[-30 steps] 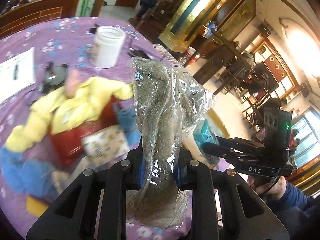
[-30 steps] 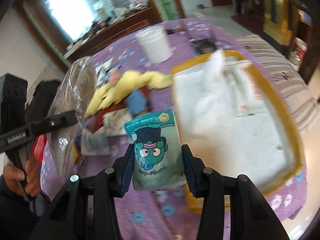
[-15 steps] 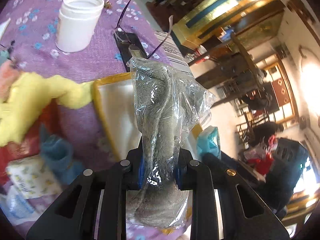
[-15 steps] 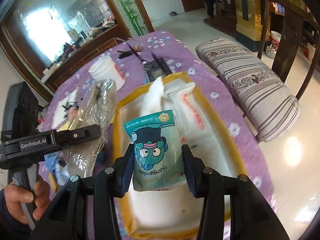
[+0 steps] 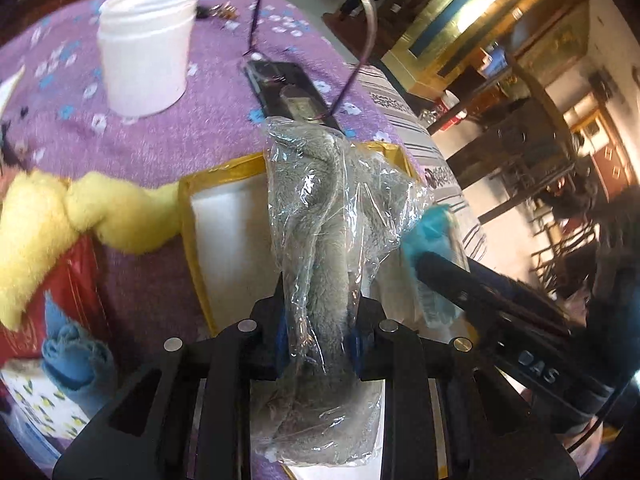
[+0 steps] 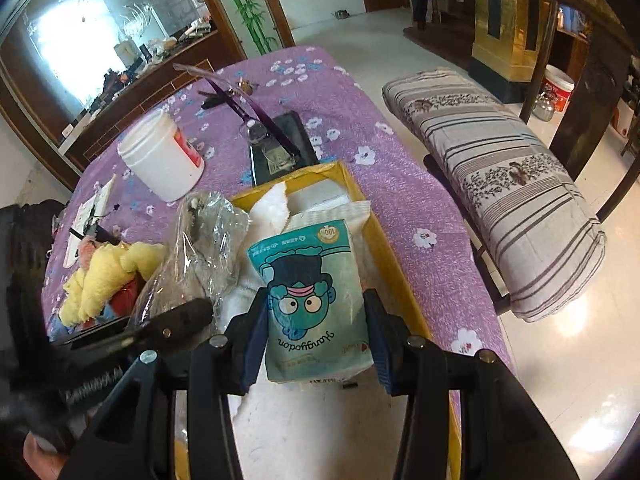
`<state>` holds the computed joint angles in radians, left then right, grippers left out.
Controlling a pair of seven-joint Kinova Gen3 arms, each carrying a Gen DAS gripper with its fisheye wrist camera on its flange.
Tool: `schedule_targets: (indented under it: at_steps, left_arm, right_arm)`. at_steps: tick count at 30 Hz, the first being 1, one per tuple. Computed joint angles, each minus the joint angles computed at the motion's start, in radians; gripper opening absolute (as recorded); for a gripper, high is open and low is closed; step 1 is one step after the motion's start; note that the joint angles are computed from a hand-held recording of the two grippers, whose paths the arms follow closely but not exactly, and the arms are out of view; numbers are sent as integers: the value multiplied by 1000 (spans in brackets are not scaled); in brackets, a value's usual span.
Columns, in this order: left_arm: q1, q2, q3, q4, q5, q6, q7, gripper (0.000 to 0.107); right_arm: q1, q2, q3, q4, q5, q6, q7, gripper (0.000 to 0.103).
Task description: Organize soft objects
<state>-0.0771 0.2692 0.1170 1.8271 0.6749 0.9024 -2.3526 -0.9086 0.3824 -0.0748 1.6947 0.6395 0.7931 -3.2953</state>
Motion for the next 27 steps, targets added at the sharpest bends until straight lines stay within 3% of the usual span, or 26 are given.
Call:
schedule_targets:
  at_steps: [5, 13, 27]
  left_arm:
    - [9, 9, 6, 14, -2, -38, -23, 25]
    - [-1, 33, 15, 7, 6, -46, -26, 42]
    - [-26, 16, 15, 2, 41, 3, -99, 43]
  right_arm:
    - [12, 13, 0, -2, -14, -16, 21, 46]
    - [14, 30, 14, 0, -40, -47, 50, 46]
    - [-32, -4, 10, -11, 17, 32, 7, 48]
